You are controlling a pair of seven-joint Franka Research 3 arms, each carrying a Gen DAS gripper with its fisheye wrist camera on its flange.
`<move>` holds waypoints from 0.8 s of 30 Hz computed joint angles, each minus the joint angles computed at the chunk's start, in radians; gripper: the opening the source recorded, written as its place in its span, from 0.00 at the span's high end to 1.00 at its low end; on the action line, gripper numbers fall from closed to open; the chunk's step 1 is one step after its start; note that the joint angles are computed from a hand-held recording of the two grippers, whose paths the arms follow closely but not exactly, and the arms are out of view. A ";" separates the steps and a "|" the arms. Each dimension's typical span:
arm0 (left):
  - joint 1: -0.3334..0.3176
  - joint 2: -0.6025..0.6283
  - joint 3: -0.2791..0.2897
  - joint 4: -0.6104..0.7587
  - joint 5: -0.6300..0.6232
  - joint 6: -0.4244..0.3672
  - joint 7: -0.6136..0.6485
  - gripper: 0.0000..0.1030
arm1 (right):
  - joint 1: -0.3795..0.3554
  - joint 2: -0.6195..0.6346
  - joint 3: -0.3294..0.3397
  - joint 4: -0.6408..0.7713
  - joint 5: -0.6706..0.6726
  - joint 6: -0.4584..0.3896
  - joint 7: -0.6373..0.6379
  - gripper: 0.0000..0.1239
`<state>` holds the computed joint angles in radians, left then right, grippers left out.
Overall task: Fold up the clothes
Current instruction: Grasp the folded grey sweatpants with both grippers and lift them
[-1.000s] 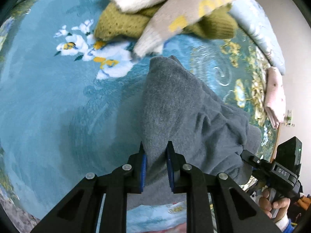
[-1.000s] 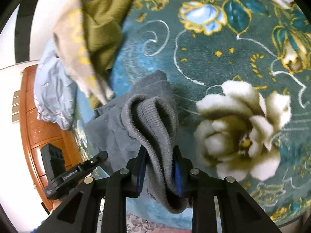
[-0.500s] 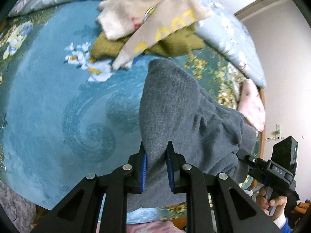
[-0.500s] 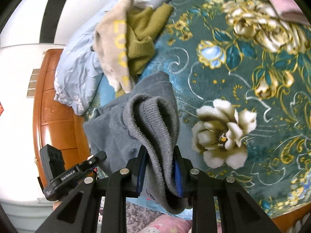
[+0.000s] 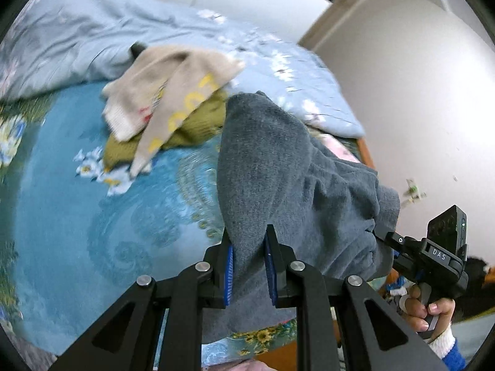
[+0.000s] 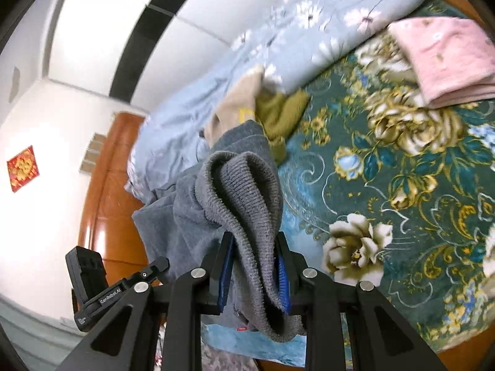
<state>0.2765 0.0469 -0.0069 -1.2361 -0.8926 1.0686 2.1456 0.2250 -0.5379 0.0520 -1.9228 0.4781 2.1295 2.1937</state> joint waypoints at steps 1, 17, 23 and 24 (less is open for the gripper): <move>0.006 -0.004 0.003 0.007 -0.026 -0.015 0.004 0.82 | -0.008 -0.021 0.006 0.002 -0.013 -0.009 0.017 0.78; -0.181 -0.236 0.009 -0.167 -0.122 -0.039 -0.045 0.82 | -0.158 -0.284 -0.099 -0.056 -0.124 -0.172 0.052 0.78; -0.336 -0.321 -0.120 -0.265 -0.076 0.179 -0.182 0.82 | -0.190 -0.198 -0.281 -0.038 -0.071 -0.199 -0.167 0.78; -0.362 -0.327 -0.148 -0.270 -0.067 0.221 -0.223 0.82 | -0.189 -0.162 -0.326 -0.020 -0.056 -0.214 -0.219 0.78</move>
